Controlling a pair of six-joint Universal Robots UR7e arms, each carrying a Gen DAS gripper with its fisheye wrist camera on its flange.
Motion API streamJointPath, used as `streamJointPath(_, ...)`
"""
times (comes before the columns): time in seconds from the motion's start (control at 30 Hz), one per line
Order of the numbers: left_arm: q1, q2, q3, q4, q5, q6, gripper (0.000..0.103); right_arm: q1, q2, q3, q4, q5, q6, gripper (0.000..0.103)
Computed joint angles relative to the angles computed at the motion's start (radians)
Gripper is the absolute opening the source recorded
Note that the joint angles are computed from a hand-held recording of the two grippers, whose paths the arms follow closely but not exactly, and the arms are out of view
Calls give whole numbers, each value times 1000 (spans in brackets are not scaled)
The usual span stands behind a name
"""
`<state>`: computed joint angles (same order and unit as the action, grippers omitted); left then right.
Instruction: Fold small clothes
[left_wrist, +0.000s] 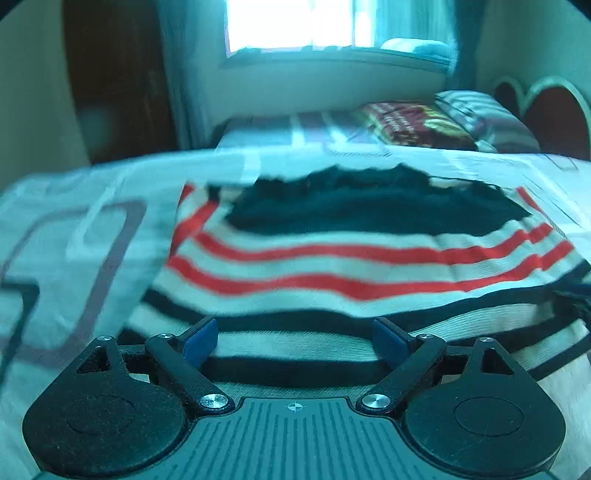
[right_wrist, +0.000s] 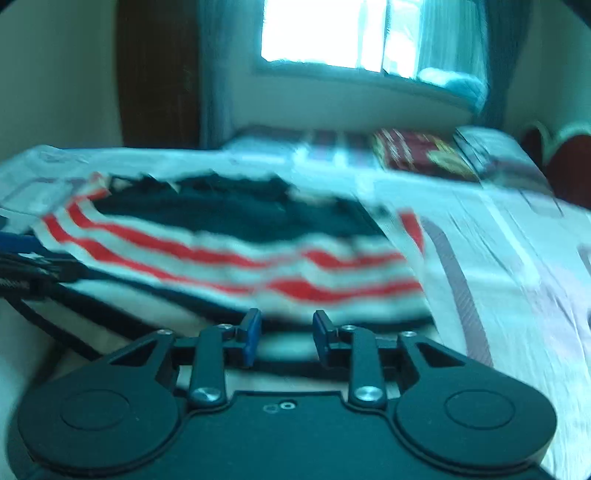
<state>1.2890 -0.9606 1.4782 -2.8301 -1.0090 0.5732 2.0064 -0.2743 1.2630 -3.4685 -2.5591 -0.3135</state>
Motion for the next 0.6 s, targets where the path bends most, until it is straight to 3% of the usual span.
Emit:
streamJointPath(0.07,6,-3,8,-12,-4,7,90,-1,-24,55,-40,-6,15,37)
streamJointPath(0.27,-5,8,3,-16,-9,-4,90,-4,-15,49,-174,-102,-70,42)
streamJointPath(0.33,-7,18,7,-35,-4,21,90,-14,-37,75,-114,-122,-3,47)
streamJointPath(0.4,-3,38,-5,-30,25,29,95,-32,-81,151,-30,-77,117,40)
streamJointPath(0.43,-1,47,-5,-64,35,46,103,-32,-84,167,-50,-75,114,40)
streamJointPath(0.6,1,55,-27,-53,49,25,103,-29,-113,206,-11,-79,179,38)
